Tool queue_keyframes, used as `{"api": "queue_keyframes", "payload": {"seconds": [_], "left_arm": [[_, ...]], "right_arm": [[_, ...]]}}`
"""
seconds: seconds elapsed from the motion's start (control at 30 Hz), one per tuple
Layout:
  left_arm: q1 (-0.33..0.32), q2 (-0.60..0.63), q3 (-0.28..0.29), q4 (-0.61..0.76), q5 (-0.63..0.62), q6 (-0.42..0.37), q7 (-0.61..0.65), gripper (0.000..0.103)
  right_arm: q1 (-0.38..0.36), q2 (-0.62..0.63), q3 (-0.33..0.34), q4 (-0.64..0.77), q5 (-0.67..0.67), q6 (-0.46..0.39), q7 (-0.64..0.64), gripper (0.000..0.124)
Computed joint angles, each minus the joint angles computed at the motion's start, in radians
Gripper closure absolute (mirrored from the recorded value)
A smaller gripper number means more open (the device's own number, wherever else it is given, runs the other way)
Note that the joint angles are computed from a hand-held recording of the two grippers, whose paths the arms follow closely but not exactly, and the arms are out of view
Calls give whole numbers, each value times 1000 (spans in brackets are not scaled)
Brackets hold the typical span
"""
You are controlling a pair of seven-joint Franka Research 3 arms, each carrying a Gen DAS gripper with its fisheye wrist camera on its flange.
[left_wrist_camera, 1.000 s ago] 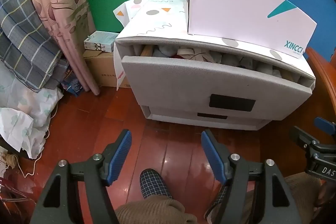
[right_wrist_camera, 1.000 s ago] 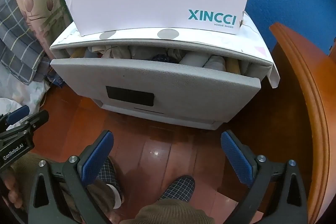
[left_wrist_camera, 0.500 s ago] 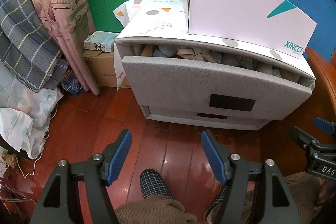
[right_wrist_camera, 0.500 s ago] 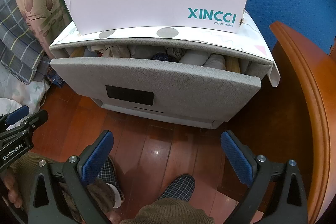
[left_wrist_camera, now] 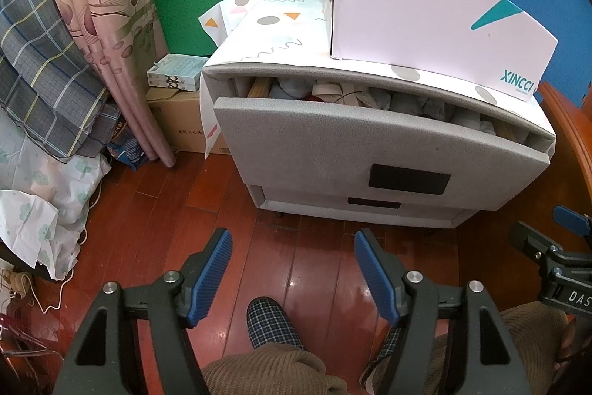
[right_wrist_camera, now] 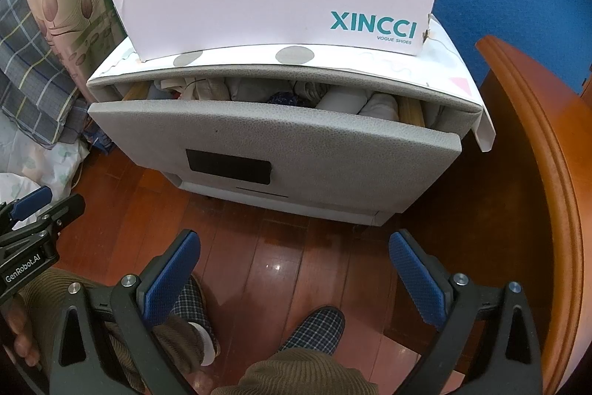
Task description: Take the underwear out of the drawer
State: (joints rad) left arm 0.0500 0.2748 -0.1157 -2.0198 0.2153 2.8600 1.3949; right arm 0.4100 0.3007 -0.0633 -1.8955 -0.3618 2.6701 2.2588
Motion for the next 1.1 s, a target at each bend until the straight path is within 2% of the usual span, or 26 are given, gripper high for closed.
{"api": "queue_keyframes", "payload": {"seconds": [0.83,1.1], "left_arm": [[2,0,-2,1,-3,-3,4,32],[25,3,-24,6,-62,-12,41,32]], "right_arm": [[-2,3,1,-3,24,7,-14,23],[-2,2,0,-6,27,11,-15,23]]}}
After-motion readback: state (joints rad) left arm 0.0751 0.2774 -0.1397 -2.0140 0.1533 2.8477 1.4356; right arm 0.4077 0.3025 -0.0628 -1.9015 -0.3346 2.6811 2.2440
